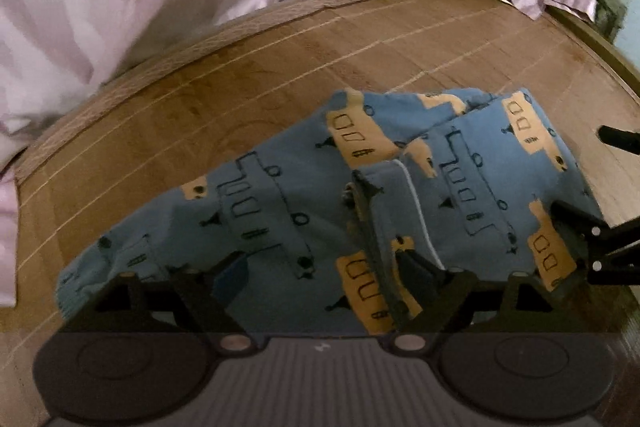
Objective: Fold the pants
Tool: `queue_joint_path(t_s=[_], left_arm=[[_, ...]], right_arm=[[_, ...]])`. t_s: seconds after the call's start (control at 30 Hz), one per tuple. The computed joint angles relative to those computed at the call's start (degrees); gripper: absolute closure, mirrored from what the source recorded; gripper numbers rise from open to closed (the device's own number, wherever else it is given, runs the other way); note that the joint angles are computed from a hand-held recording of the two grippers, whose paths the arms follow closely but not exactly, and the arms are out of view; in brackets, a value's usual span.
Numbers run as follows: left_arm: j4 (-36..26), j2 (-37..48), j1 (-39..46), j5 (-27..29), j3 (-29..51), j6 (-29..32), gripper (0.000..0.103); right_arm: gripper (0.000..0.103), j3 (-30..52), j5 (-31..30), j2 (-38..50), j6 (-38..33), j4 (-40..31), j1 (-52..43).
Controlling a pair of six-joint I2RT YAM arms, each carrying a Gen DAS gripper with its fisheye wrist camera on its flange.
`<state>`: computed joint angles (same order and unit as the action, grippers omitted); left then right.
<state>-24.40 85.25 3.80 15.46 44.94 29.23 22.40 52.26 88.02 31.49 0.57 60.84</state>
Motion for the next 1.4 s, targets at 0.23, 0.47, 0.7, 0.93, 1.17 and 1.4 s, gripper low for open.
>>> queue_joint_path(t_s=[0.23, 0.47, 0.7, 0.93, 1.17, 1.4], left_arm=[[-2.7, -12.2, 9.4, 1.7, -3.5, -2.9, 0.009], [-1.1, -19.4, 31.9, 15.4, -10.7, -7.5, 0.0], [14.8, -9.4, 42.3, 20.8, -16.3, -9.7, 0.015], [22.7, 0.3, 38.8, 22.9, -12.2, -18.3, 0.033], [21.8, 2.3, 34.6, 16.9, -11.8, -15.4, 0.059], [18.9, 0.0, 33.8, 14.0, -11.4, -19.0, 0.038]], right_arm=[[0.001, -4.5, 7.0, -7.7, 7.1, 0.8, 10.5], [0.001, -3.1, 6.7, -4.3, 3.4, 7.9, 17.9], [0.001, 0.5, 4.1, 4.1, -3.5, 19.1, 16.9], [0.001, 5.5, 0.3, 12.2, -11.0, 27.6, 12.3], [0.001, 7.3, -2.2, 15.9, -8.5, 27.3, 10.7], [0.001, 7.0, -2.6, 15.9, -7.5, 27.5, 11.3]])
